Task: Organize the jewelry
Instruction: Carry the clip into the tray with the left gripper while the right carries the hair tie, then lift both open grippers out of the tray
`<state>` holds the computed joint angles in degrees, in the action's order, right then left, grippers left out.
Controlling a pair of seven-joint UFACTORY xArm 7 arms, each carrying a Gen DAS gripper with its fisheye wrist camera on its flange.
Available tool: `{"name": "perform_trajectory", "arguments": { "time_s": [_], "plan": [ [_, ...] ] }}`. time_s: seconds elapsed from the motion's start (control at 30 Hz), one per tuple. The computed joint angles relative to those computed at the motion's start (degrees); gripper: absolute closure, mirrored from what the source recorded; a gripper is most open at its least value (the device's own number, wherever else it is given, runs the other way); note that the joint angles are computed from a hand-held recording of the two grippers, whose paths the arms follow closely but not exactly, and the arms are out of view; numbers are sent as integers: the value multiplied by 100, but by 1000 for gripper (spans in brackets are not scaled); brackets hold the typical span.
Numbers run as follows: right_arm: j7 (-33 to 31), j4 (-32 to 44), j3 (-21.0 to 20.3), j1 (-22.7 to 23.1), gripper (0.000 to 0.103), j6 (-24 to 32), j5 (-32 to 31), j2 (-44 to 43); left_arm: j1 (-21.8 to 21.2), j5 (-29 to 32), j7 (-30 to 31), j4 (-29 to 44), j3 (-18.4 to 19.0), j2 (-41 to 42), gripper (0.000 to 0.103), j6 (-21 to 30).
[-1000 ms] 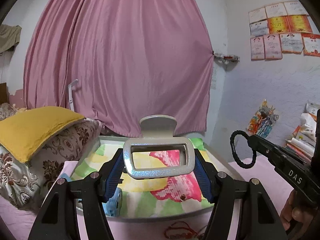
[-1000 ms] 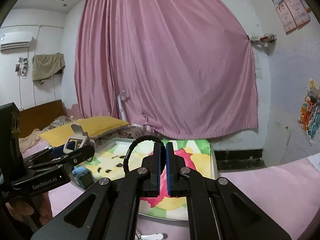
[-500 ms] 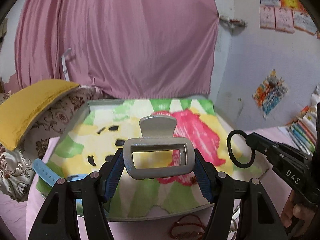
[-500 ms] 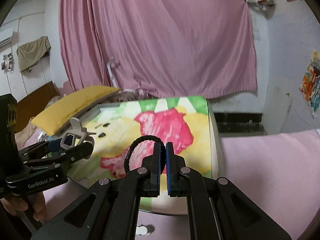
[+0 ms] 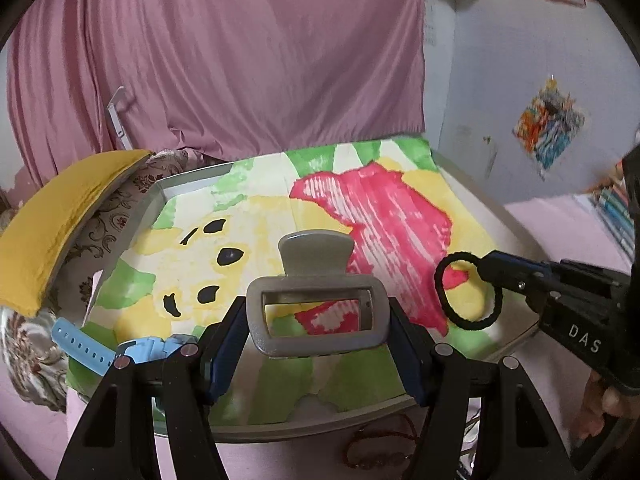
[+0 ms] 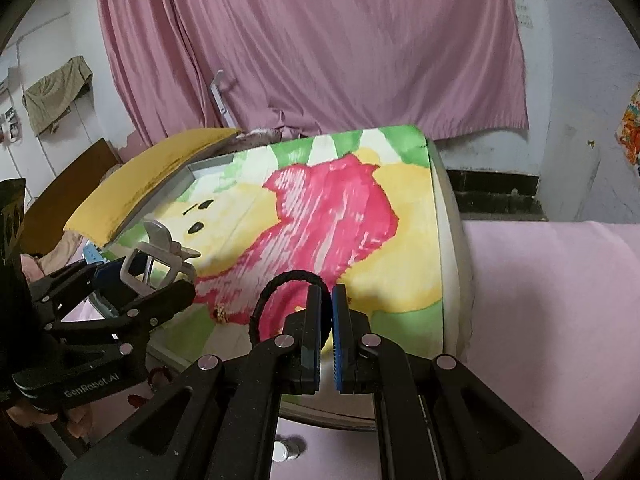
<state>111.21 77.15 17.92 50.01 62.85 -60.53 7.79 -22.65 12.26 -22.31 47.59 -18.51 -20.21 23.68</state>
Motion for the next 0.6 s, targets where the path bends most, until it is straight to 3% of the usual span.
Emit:
{"name": "perform_trajectory", "arguments": {
  "time_s": [0.27,0.33,0.4,0.5,0.6],
  "plan": [
    [9,-4,3,24,95,41,-43,-4,-60,39,45,71,-3,27,39,187],
    [103,6,26,85,80,196,-159,-7,-120,-105,86,2,77,-34,39,96],
    [235,-22,73,159,73,364,-312,-59,-158,-265,107,-73,145,-91,38,-17],
    [375,24,158,301,72,761,-580,-67,-253,-583,175,-242,276,-234,36,-252],
    [554,80,245,478,60,1223,-865,-46,-258,-766,141,-496,307,-482,29,-604]
  ]
}}
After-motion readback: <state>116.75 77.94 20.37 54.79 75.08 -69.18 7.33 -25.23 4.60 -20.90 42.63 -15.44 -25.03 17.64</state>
